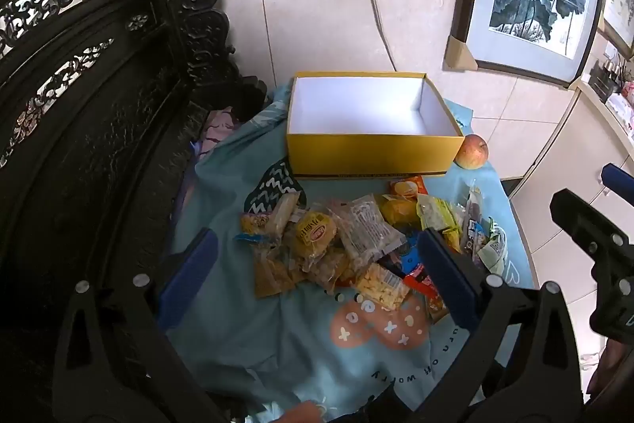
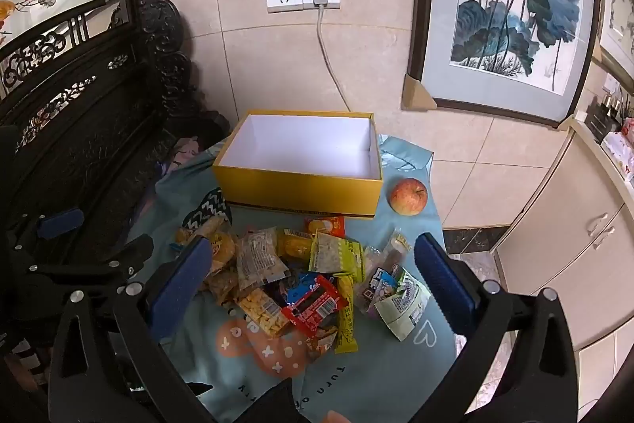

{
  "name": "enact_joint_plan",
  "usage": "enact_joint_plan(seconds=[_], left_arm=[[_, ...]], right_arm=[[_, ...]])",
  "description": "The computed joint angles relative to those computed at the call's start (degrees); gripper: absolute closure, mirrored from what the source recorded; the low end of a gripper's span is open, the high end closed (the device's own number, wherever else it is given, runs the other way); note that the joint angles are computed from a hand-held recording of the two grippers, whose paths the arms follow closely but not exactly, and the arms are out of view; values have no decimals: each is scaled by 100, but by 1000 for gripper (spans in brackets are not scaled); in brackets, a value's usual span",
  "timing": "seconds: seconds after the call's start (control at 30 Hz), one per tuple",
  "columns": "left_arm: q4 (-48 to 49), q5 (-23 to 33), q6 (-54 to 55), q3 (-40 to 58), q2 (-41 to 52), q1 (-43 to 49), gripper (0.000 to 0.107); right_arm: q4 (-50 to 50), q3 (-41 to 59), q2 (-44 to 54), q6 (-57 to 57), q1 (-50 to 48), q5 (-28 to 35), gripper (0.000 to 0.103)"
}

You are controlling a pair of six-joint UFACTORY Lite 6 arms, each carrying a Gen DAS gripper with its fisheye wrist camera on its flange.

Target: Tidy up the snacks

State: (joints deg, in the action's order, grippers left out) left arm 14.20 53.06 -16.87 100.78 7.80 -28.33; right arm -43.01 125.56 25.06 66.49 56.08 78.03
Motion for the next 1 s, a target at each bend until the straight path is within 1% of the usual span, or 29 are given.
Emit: enact_joint_plan(seconds=[0.27, 0.3, 0.47, 0.5, 0.53, 0.67, 1.0], left_arm=[[34, 48, -65, 35, 21, -89, 6], [-85, 25, 72, 110, 110, 29, 6], [55, 38, -95, 189, 234, -85, 6], [-16, 32, -10, 171, 192, -19, 6], [-76, -76, 14, -87, 11, 50, 6], [-56, -105, -35, -181, -52, 43, 6], [-128, -72, 26, -163, -52, 110, 6]], right_arm=[[25, 42, 65, -17, -20, 0, 1], [27, 32, 63, -12, -19, -5, 1], [22, -19, 42, 7, -18, -21, 1], [23, -27, 40, 12, -18, -25, 1], [26, -30, 39, 11, -18, -27, 1], [23, -19, 57, 15, -10, -23, 1], [38, 66, 94, -40, -26, 3, 1]])
